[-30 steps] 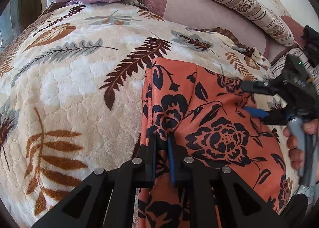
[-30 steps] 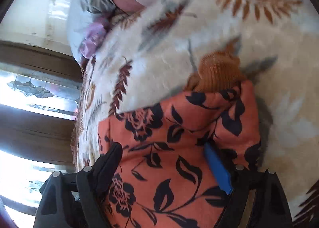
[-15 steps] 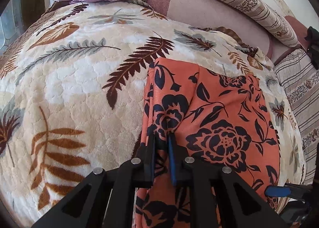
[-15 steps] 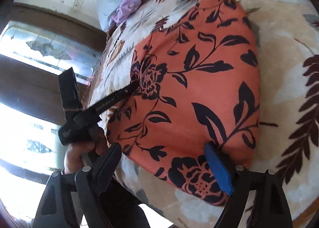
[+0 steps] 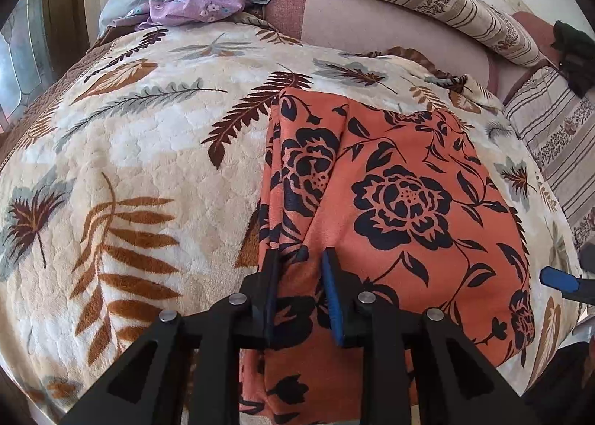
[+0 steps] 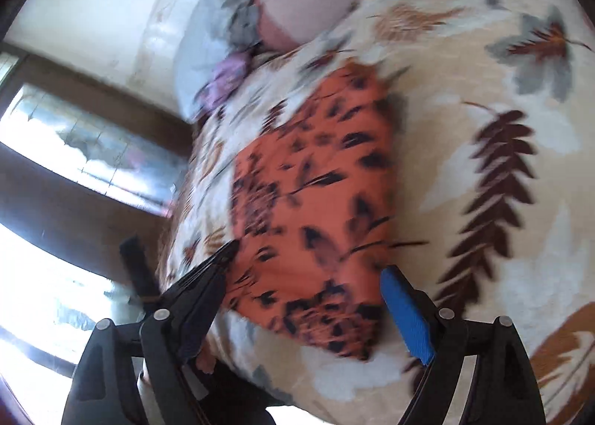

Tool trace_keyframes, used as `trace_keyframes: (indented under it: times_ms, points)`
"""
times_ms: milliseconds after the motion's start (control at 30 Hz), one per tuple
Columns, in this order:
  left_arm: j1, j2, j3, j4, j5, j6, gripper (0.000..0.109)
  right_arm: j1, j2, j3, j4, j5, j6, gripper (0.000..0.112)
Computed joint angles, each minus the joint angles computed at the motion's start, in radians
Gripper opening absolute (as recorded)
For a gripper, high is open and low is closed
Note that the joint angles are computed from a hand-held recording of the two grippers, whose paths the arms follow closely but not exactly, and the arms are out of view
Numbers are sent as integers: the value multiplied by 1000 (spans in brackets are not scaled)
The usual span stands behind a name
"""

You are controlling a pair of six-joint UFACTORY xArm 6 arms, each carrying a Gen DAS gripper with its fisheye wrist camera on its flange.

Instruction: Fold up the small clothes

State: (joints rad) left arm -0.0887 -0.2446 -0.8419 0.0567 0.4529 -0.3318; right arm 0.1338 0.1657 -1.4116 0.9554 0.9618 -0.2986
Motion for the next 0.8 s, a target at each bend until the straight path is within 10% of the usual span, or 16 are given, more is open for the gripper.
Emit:
trace_keyframes:
  times_ms: [233, 300, 367, 500, 800]
  points:
    - [17, -8, 34, -114, -34, 47, 45, 13, 185, -143, -19, 61, 55, 83]
    - [19, -10, 30, -103, -26, 41, 46, 56, 195, -180, -144, 38, 65, 50]
    - [17, -32, 21, -81, 5, 20, 43, 87, 160, -187, -249, 4, 64, 46]
    - [-12, -110, 49, -50, -71, -22, 40, 90, 175, -188, -354, 35, 63, 61]
    - [-11, -36, 62, 11, -49, -13, 48, -30, 312, -338, 4, 55, 62, 82]
